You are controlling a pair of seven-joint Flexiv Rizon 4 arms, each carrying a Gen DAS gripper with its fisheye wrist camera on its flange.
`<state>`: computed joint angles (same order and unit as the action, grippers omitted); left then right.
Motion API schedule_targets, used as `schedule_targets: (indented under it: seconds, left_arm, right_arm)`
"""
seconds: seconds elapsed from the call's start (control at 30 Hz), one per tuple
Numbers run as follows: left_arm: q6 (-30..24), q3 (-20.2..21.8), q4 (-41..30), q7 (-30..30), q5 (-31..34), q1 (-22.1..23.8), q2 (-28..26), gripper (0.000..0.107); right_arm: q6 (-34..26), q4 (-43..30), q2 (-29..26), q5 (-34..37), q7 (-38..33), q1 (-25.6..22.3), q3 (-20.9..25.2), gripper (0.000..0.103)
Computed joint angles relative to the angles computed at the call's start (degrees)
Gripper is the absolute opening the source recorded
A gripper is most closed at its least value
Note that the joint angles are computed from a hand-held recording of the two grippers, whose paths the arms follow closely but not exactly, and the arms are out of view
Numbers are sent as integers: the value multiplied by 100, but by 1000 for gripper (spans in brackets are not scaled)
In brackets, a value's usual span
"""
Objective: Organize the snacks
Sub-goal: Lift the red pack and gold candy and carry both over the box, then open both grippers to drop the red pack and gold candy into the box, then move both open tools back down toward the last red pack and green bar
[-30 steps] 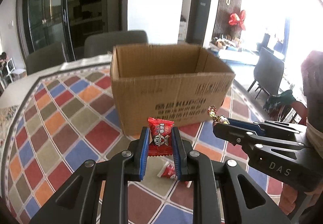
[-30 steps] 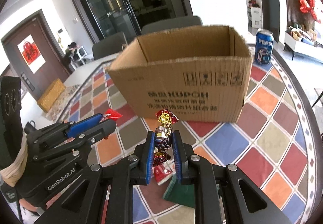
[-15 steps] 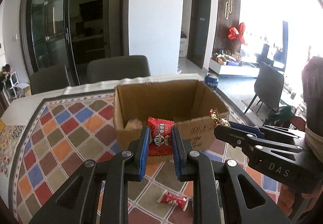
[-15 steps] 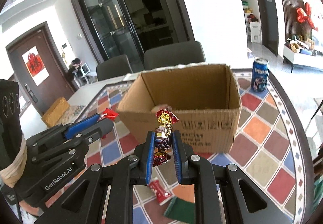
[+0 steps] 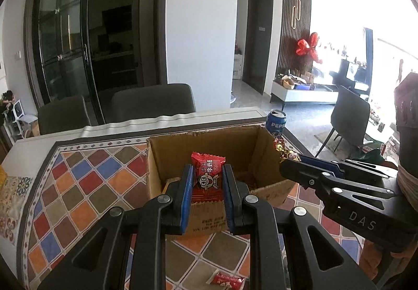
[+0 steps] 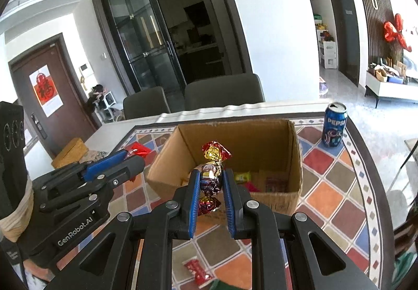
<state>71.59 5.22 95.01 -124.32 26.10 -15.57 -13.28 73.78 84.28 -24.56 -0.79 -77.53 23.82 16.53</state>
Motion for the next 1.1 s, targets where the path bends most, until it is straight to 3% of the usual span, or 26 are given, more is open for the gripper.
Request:
schedule_targets:
  seconds: [0.47,0.5,0.57,0.6,0.63,0.67,1.1]
  left_arm:
    - [-404,11,-705,640,-735,114,-634,23]
    - [-492,70,-786,580,-702,68,-674,26]
    - [-708,253,-914,263,-492,-88,-695,44]
    - [-750,364,-940,7,-293,-193,-672,52]
    - [-783,402,-940,-124,-147,-240,-645,53]
    - [-881,415,-942,-192,-14,-279,-612,53]
    - [-1293,-53,-187,-842,581,-289,-25,56]
  right_arm:
    - [-637,-1021,-603,-105,-144,46,-127,19]
    - [-685,-1086,-645,-111,-136,60,-152,19]
    - [-761,-1193,-712,-157,-60,113,-243,20]
    - [-809,-1221,-727,-211,4,149,-311,25]
    - [-858,-1221,-725,-254,70,174,-364,34]
    - [-872,-1204,-715,-270,124,181,-390,36]
    - [-477,-111,-111,-254,31,39,-274,39]
